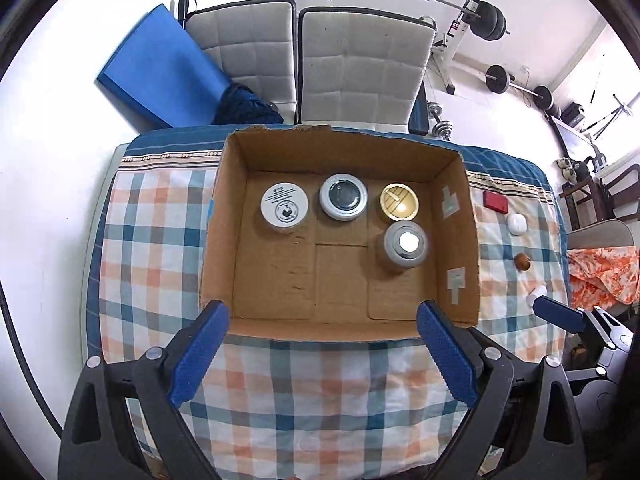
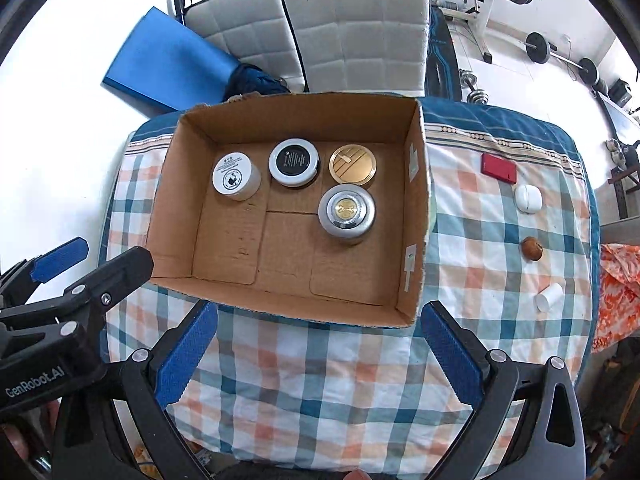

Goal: Organize rigid objects
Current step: 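Grasp the walnut with left tool while right tool grasps the white cylinder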

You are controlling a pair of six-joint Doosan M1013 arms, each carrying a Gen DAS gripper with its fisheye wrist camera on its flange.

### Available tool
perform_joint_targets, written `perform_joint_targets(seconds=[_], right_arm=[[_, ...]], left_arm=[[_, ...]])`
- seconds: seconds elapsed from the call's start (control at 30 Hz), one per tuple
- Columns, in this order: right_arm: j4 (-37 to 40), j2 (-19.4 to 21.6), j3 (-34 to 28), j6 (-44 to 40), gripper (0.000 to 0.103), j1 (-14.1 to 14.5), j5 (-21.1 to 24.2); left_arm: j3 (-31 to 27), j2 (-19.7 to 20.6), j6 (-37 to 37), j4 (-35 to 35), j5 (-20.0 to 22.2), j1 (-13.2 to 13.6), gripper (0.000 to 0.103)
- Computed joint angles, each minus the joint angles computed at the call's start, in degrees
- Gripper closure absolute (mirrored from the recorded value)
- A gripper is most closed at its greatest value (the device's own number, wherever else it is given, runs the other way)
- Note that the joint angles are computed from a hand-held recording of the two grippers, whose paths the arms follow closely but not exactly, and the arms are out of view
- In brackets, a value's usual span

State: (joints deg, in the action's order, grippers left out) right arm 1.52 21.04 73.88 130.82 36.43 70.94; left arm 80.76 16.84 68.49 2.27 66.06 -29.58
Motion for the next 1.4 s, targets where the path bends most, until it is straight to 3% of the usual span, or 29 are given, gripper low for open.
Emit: perform_joint_targets(seconds=[0.17,0.3,0.5,0.6,0.77,0.9,0.97,1.17,1.4], right_arm=[[0.56,-3.42,4.74,1.61,0.0,-2.19,-2.06],[-0.59,-7.56,11.02,5.22,0.0,-5.08,-2.48],[-2.86,-13.67,22.66,13.45,0.0,-12.53,-1.92],[0.52,-15.55,29.15,15.35,0.0,-17.55,-4.61],[8.86,-14.6,35.82,11.79,0.03,-23.62,-10.62],[12.38,-12.25,37.78,8.85,0.038,-25.12,-13.56],[15.25,-10.74,38.51,6.22,0.062,-25.99,-13.99],[10.83,-11.43,38.41,4.34,0.067,-26.38,-12.83],[7.9,-12.37,38.5,2.07,0.068,-28.94,-10.84]], left_arm=[[-1.79,0.81,-0.24,0.65,-0.49,-2.78,0.007],[-5.48,3.88,1.56,0.08,0.1,-6.23,0.007],[-12.56,10.97,4.32,-2.21,1.23,-10.8,0.007],[-16.37,15.32,4.54,-2.18,3.36,-12.84,0.007],[-21.98,21.98,3.45,-2.13,7.67,-14.84,0.007],[-25.78,26.17,2.85,-2.47,11.26,-15.51,0.007],[-26.91,27.41,2.67,-2.44,12.15,-15.63,0.007],[-30.56,30.23,4.68,-4.41,14.42,-16.02,0.007],[-39.61,36.45,6.97,-8.44,20.46,-16.74,0.007]])
